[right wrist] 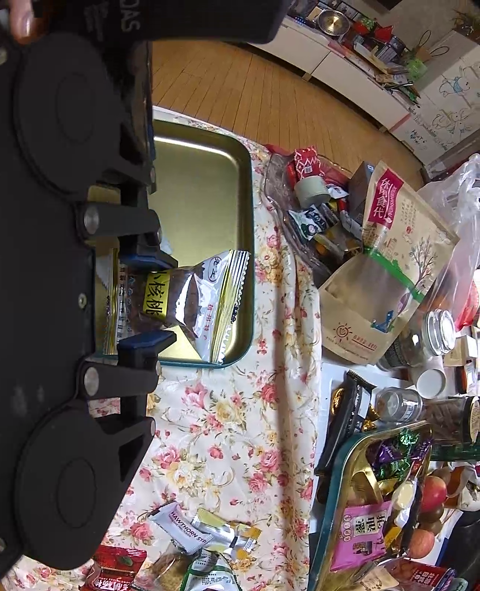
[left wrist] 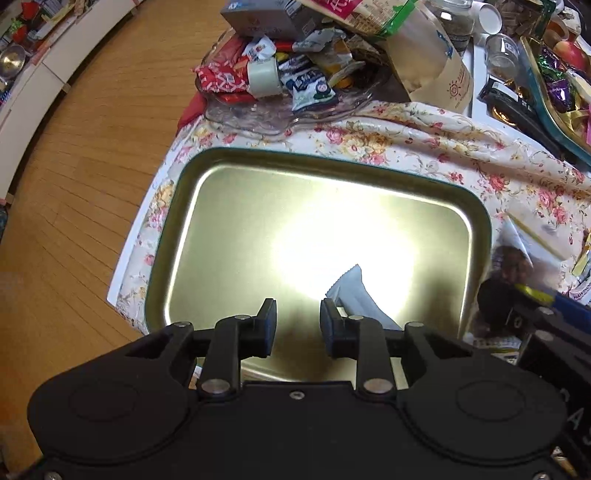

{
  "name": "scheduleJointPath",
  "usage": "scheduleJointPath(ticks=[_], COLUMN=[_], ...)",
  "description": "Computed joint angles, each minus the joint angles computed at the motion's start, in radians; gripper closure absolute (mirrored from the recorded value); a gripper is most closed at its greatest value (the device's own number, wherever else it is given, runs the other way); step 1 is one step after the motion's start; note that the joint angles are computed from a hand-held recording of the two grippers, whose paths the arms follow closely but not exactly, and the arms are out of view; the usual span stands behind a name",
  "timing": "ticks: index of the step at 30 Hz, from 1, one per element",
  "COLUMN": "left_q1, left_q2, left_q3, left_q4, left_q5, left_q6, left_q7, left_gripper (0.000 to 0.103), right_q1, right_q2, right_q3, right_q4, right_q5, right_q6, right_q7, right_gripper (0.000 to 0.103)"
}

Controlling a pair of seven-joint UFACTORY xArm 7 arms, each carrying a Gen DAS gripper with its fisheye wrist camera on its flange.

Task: Organize snacks
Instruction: 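Drop the white strip into the gold tray while the right tool drops the walnut packet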

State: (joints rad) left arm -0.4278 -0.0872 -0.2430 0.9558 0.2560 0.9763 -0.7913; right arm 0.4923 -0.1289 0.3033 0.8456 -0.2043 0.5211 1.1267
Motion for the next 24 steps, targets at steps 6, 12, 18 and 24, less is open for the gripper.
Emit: scheduleJointPath(ticks=[6,12,18,24], left_q1=[0.006,0.004,0.001,-0.003], left_q2=[0.003,0.001,0.000,0.006], left_q3=[0.010,0.007,0.005,0.002], left_q4=[-0.007,-0.009,-0.010,-0.006], left_q5=[-0.053,-0.059,-0.053,-0.056], left_q6=[0.007,0.011,0.011,0.016], left_q7=[0.013,0.019,0.027,0.033], left_gripper=[0.066,0.066,0.066,0.066], right_q1=[-0.001,0.002,0.007,0.011], right_q2=[-0.004,-0.002,0.004,0.013], right_q3=[0.001,0.002,-0.002,-0.011], right_q4=[-0.004,0.004,0.017,0.024], right_q5=[-0.008,-0.005,0.012,0.049], right_q6=[-0.026,0.000,0.050,0.093], right_q7=[-0.002,-0.016,-0.040,-0.066], right_gripper=[0.064,0.064,0.064,0.064])
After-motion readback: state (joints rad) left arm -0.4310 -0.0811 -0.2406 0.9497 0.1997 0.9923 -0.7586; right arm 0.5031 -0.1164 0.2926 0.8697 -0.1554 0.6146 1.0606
